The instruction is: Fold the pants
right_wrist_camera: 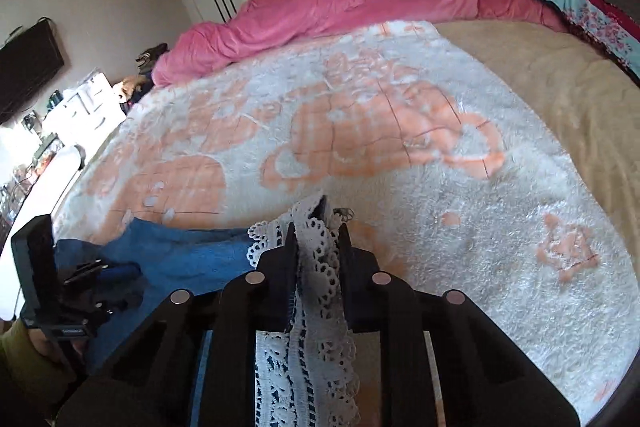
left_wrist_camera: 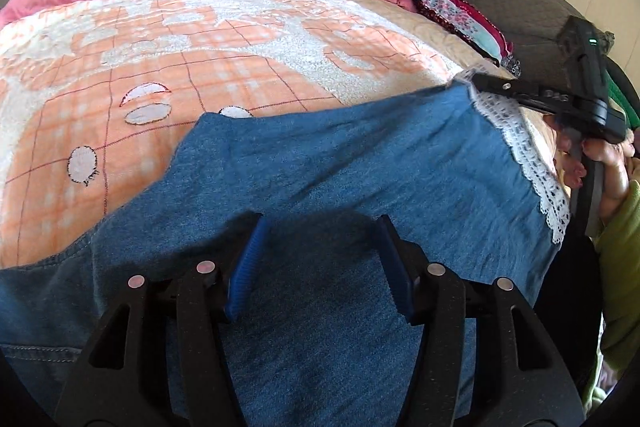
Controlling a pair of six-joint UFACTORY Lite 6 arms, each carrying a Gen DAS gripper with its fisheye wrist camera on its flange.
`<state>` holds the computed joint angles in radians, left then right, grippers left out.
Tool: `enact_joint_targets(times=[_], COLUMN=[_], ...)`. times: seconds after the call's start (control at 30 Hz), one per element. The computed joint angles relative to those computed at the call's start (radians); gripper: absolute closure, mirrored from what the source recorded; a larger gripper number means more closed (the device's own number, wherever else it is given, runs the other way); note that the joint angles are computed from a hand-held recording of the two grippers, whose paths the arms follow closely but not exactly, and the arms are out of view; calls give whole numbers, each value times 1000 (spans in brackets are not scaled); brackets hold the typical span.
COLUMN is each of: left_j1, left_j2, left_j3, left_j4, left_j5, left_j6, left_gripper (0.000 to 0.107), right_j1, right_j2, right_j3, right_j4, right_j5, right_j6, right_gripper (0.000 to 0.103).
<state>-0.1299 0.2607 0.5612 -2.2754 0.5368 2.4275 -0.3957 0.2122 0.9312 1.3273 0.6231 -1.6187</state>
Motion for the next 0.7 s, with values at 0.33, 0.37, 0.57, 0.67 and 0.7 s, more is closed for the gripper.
enact_joint_targets(times=[0.33,0.37,0.57,0.67,0.7], left_j1=[10,10,30,33,32], left_j2=[-20,-39,-126,-59,-47], left_j3=[-19,-28,-54,-14,-10], left_j4=[13,11,-3,-36,-60], left_j5=[20,18,18,-13,-23], left_j6=[-14,-20,-26,-16,5], left_gripper=[54,47,37,37,37], right_j1=[4,15,169,348,386], right_j2=[20,-60,-298,-155,-101], right_j3=[-27,-86,-221,-156,-131], right_j4=[44,110,73,-3,-8], right_j5=[-167,-217,-143,-198,-249], right_j6=[26,-51,-42,47,66], right_gripper=[65,65,60,60,60])
